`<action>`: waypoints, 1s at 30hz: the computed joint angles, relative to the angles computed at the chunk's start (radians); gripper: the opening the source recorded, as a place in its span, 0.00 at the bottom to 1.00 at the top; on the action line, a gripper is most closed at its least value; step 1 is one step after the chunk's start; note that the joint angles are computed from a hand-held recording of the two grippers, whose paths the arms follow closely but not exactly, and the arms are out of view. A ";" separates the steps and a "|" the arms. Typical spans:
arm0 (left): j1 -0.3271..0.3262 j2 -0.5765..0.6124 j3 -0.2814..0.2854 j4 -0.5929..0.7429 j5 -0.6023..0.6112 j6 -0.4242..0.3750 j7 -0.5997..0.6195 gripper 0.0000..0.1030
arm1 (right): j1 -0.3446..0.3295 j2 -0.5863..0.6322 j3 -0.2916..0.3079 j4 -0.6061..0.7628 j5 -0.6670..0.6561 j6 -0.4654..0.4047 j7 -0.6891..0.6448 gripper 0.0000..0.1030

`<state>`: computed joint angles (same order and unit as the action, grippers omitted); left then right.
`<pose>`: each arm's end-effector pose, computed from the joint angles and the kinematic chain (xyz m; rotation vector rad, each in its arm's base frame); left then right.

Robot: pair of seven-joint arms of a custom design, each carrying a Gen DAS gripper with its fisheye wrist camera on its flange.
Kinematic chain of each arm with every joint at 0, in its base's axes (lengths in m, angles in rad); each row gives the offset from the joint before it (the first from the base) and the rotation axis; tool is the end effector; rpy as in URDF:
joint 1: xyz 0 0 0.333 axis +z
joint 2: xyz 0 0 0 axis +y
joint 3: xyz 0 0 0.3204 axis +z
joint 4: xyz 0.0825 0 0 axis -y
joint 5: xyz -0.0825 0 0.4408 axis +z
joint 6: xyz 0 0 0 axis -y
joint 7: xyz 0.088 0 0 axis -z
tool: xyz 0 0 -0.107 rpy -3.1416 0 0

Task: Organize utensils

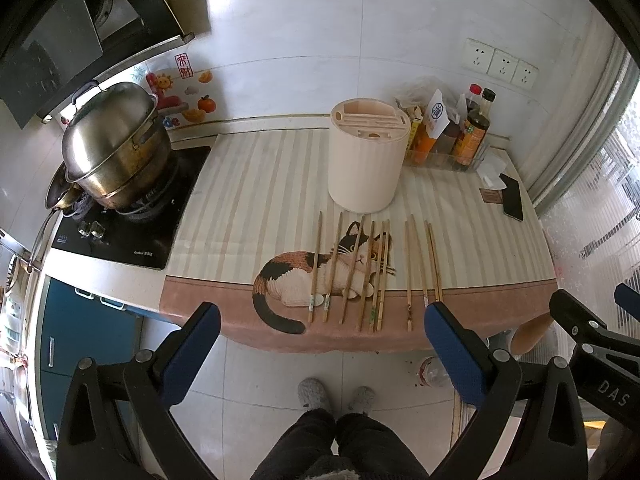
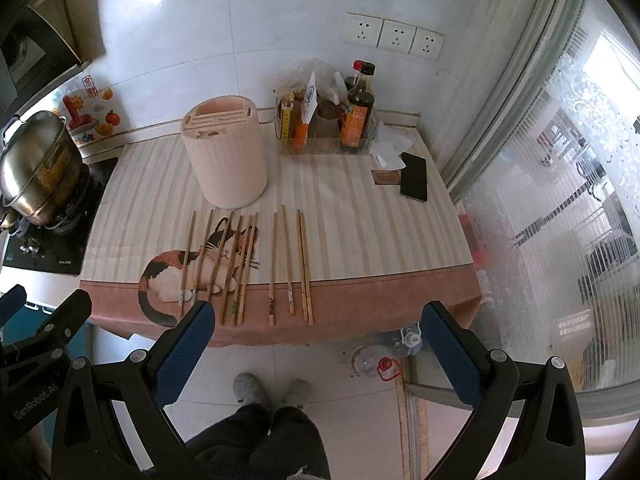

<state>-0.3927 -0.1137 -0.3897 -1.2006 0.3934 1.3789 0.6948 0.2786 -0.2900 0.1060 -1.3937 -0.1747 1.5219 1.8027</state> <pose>0.3811 -0.3438 0.8671 -2.1155 1.6913 -0.4154 0.4355 0.1709 0.8749 -2.0972 1.8800 -0.5298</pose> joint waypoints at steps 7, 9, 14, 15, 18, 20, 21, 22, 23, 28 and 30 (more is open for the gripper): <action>0.006 -0.007 0.010 -0.025 -0.015 0.028 0.003 1.00 | 0.001 -0.011 0.001 -0.012 0.000 0.005 0.000 1.00; 0.008 -0.007 0.008 -0.027 -0.016 0.031 0.001 1.00 | 0.001 -0.014 0.002 -0.014 0.000 0.009 0.000 1.00; 0.008 -0.002 0.004 -0.026 -0.012 0.035 -0.001 1.00 | 0.002 -0.015 0.005 -0.014 -0.004 0.010 0.002 1.00; 0.010 -0.008 0.008 -0.025 -0.014 0.028 0.005 1.00 | 0.002 -0.015 0.003 -0.013 -0.002 0.010 0.000 1.00; 0.011 -0.007 0.007 -0.027 -0.013 0.033 0.004 1.00 | 0.002 -0.014 0.004 -0.009 -0.002 0.008 -0.001 1.00; 0.010 0.007 0.001 -0.002 -0.002 0.019 0.005 1.00 | 0.001 -0.014 0.004 -0.008 -0.002 0.007 -0.001 1.00; 0.008 0.010 0.002 0.002 -0.001 0.018 0.005 1.00 | 0.001 -0.013 0.004 -0.006 -0.002 0.006 -0.001 1.00; 0.006 0.014 0.003 0.006 0.001 0.017 0.005 1.00 | 0.001 -0.013 0.004 -0.006 -0.001 0.006 -0.001 1.00; 0.004 0.018 0.003 0.011 0.005 0.016 0.005 1.00 | 0.001 -0.013 0.003 -0.005 0.000 0.006 -0.001 1.00; -0.013 0.044 0.005 0.054 0.025 -0.006 0.006 1.00 | 0.001 -0.009 0.004 0.004 0.000 0.003 -0.001 1.00; -0.022 0.059 0.007 0.073 0.034 -0.012 0.006 1.00 | 0.002 -0.008 0.003 0.006 0.003 0.003 -0.001 1.00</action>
<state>-0.4143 -0.0549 -0.3825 -1.1274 0.4270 1.3671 0.7010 0.2802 -0.2979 0.1087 -1.3876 -0.1717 1.5247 1.8016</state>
